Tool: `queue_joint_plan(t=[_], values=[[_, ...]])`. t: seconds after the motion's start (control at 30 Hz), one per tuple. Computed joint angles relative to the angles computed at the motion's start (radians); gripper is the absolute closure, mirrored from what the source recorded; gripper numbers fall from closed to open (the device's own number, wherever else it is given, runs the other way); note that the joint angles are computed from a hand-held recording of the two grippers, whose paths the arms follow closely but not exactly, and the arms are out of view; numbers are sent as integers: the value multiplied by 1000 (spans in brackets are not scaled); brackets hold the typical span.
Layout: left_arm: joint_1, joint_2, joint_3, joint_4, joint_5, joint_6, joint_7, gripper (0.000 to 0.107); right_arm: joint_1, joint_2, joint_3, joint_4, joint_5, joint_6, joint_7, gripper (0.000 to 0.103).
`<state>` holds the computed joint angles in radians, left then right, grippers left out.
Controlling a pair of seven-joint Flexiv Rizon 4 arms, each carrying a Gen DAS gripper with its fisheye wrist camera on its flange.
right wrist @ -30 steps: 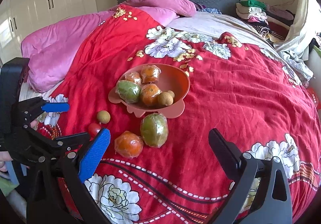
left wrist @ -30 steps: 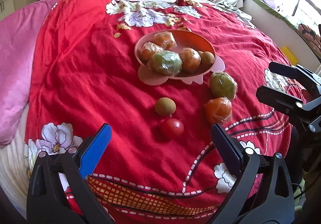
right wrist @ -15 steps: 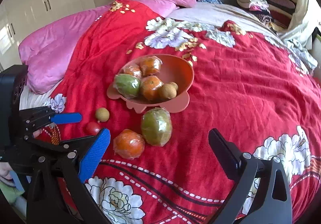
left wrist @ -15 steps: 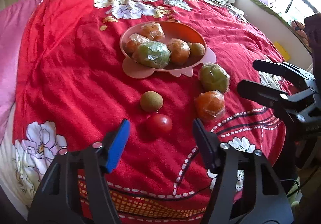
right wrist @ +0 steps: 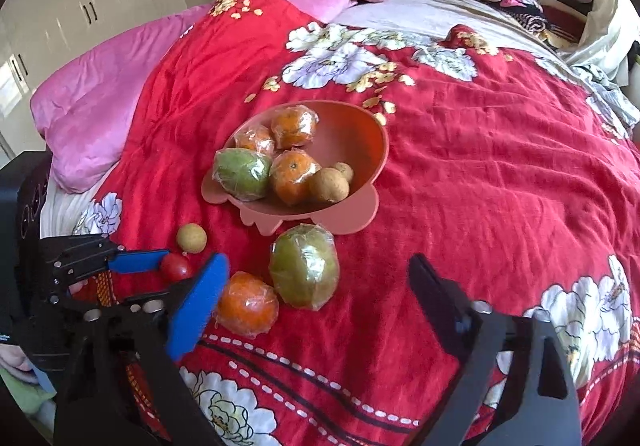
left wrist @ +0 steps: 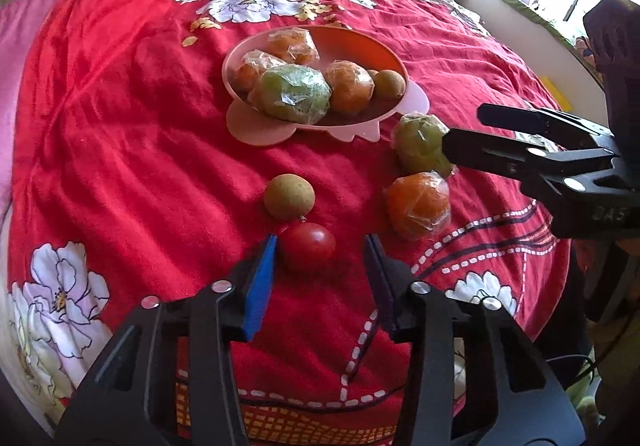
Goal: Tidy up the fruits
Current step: 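Grasp the red tomato with the left tool while the right tool grasps another green wrapped fruit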
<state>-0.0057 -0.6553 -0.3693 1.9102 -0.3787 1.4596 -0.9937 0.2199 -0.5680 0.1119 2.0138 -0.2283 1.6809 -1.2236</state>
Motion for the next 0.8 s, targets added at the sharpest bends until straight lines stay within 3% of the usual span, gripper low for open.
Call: queue_joint_plan(t=[0.33,0.53,0.8], values=[[9,-15,-9,-12,-7,-7,6,73,-115,-62,148,-87,9,-108,-69,52],[9,-21,-10,-18,-10,-6,6,73,-137,-90,184,-126,48,-144,-117,61],[5,-30,-2,-37,-8,-17,5,82,-144,-89,198,-121,91,-119,-153,62]])
